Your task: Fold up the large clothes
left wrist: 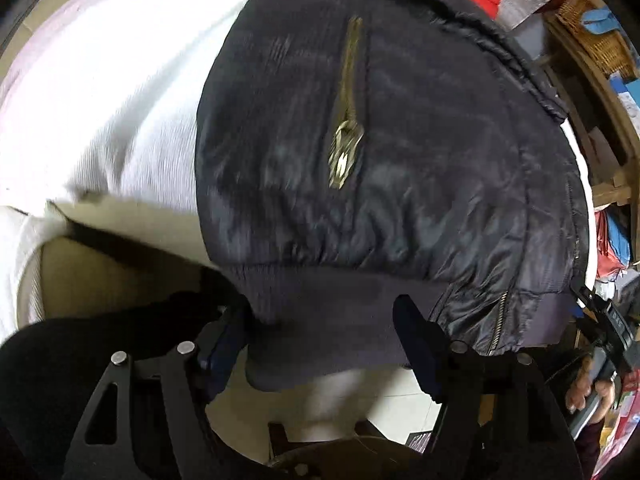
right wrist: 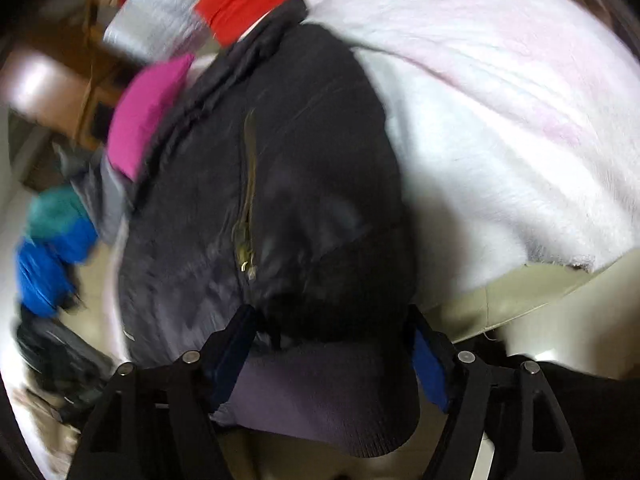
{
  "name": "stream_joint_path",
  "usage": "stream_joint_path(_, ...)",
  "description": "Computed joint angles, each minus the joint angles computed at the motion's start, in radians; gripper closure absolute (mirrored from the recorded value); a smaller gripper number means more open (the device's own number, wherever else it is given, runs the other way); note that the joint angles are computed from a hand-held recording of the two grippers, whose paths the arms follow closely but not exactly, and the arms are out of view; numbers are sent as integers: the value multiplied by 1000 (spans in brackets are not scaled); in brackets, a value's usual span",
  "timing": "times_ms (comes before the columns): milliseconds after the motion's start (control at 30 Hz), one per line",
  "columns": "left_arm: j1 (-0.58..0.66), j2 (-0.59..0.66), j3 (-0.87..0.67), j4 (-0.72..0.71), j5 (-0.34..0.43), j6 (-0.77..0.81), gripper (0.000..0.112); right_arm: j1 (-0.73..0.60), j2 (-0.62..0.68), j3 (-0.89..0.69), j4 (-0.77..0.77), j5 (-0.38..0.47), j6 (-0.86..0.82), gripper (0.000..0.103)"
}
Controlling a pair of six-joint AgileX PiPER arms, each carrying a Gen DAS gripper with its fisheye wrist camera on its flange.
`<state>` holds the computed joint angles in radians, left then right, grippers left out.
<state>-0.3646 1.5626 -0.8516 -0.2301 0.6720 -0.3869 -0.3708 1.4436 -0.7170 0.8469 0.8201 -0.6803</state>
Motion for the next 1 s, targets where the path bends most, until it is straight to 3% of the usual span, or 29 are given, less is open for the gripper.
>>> stream_joint_path(67,-2,26,0,3,0,0,38,2,-57,9,-3,17,-18,69)
stream_joint_path(100,-3,38,0,1,-1,-2,38,-26,-80,10,31,63,-77,71)
stream_joint_path(167,-8,59,2,-1,-16,0,38,-31,-91,5,32,75,-91,71)
stream_joint_path(300,-21,72,13,0,-51,2,39,26,17,-23,-42,44,-1,67)
stream_joint_path(400,-30,69,24,-4,-72,5,64,79,68,-25,-78,39,30,58)
stream_joint_path(433,-34,65,26,-2,-77,-2,76,105,51,-22,-103,19,49,61)
stream_joint_path(467,-43,64,25,4,-82,-17,85,137,24,-21,-129,3,67,77)
stream_joint_path(500,-39,51,31,-2,-86,-15,89,155,-7,-26,-150,5,80,85)
stream_joint_path(567,-25,16,47,-27,-91,10,98,185,-94,-36,-187,10,101,89)
stream_joint_path(700,-13,-20,57,-64,-90,43,98,160,-177,-43,-78,66,-29,89)
stream_joint_path(733,-7,-3,52,-75,-81,45,89,163,-151,-48,-71,67,-30,87)
stream_joint_path(767,-7,30,39,-68,-64,34,69,169,-122,-52,-77,62,-15,85)
stream_joint_path(800,-19,62,20,-43,-51,8,59,190,-65,-55,-102,42,36,80)
stream_joint_path(867,-40,98,5,-8,-58,-14,55,201,20,-49,-103,20,63,62)
stream_joint_path(900,-45,103,6,-12,-66,-8,58,199,49,-35,-73,-2,42,61)
stream_joint_path(933,-46,89,13,-22,-82,-2,81,197,57,-22,-44,-13,22,62)
stream_joint_path(967,-48,70,21,-26,-92,4,101,195,51,-13,-18,-23,9,69)
stream_joint_path(1000,-49,52,32,-34,-101,13,101,191,36,-11,-7,-26,-1,81)
